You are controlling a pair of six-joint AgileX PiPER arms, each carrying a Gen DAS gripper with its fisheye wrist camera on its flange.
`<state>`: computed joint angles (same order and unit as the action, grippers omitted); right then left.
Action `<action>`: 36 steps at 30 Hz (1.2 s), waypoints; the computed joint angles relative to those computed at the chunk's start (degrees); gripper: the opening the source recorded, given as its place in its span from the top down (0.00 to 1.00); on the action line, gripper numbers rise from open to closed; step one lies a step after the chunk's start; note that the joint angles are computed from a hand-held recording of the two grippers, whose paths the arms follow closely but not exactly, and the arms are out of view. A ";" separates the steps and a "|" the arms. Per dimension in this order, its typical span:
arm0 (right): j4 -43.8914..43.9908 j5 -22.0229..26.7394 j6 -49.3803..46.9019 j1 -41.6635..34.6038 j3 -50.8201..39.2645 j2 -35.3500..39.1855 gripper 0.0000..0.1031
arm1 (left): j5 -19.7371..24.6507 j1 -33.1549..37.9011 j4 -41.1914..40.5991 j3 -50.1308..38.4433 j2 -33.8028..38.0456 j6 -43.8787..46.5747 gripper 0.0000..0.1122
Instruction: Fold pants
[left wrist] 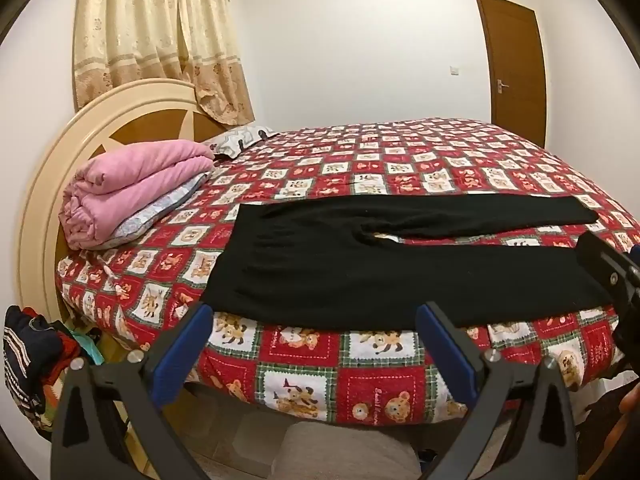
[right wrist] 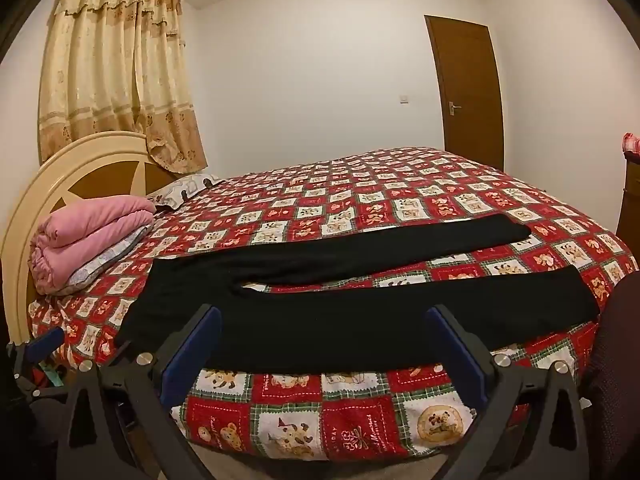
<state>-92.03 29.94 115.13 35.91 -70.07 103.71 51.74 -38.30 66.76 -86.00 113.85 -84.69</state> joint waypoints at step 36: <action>1.22 -0.75 -1.29 -0.50 0.29 -0.50 0.01 | -2.16 1.01 1.05 3.60 -2.59 -1.59 0.08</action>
<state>-90.81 29.19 113.84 35.41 -69.79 103.22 49.58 -37.29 67.81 -82.41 111.26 -86.28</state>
